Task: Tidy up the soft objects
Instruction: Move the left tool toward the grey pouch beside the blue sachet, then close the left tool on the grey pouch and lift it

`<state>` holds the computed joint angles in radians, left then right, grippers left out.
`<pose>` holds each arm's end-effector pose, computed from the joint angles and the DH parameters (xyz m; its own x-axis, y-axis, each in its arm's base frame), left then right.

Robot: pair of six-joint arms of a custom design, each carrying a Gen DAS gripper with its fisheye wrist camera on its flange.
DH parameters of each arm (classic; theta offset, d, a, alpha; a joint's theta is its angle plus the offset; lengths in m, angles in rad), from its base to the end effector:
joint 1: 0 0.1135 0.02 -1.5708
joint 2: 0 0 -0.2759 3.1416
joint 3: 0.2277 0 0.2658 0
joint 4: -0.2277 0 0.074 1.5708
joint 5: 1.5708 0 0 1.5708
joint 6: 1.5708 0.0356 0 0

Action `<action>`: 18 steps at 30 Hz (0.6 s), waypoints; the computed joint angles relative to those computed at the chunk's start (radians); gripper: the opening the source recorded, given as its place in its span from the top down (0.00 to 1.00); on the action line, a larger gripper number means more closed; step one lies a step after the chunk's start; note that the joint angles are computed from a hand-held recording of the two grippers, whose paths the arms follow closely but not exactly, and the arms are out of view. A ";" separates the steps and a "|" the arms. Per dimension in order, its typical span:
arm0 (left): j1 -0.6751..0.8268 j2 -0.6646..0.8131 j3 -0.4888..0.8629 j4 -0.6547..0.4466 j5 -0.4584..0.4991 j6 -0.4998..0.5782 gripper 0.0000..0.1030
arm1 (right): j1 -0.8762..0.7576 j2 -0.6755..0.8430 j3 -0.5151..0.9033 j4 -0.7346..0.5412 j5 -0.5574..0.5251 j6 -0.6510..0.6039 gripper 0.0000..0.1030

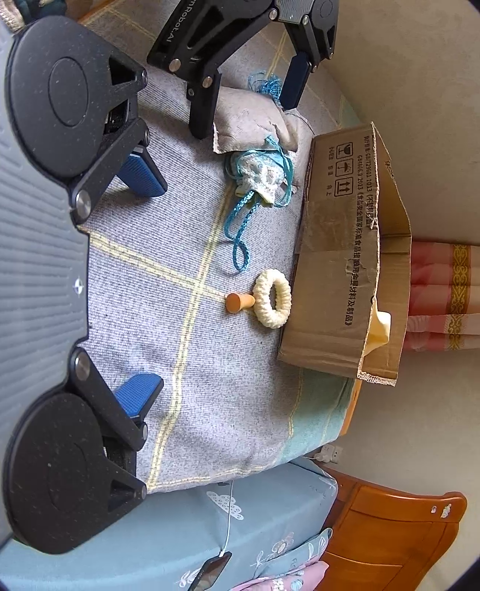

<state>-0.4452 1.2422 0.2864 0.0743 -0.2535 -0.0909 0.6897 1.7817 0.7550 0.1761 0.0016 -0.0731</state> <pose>0.1829 -0.0774 0.1141 -0.7184 0.2454 -0.6509 0.2086 0.9686 0.1350 0.2588 0.2134 0.1104 -0.5319 -0.5334 -0.6577 -0.6761 0.7351 -0.0494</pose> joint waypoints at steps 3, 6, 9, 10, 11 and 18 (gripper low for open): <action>-0.010 -0.019 0.002 -0.033 0.041 -0.003 0.03 | 0.001 0.006 0.004 0.005 0.001 0.000 0.00; -0.020 -0.068 -0.009 -0.079 0.106 -0.010 0.03 | 0.001 0.007 0.006 0.005 0.000 0.001 0.00; -0.043 -0.089 -0.023 -0.089 0.097 -0.012 0.03 | -0.002 0.007 -0.001 0.017 -0.004 -0.004 0.00; -0.037 -0.085 -0.026 -0.080 0.096 -0.009 0.03 | -0.003 0.008 -0.003 0.023 -0.006 -0.005 0.00; -0.026 -0.074 -0.026 -0.069 0.101 -0.012 0.03 | -0.003 0.009 -0.006 0.030 -0.008 -0.007 0.00; 0.049 -0.007 -0.038 0.056 0.197 0.009 0.06 | -0.003 0.006 -0.027 0.067 -0.009 -0.006 0.00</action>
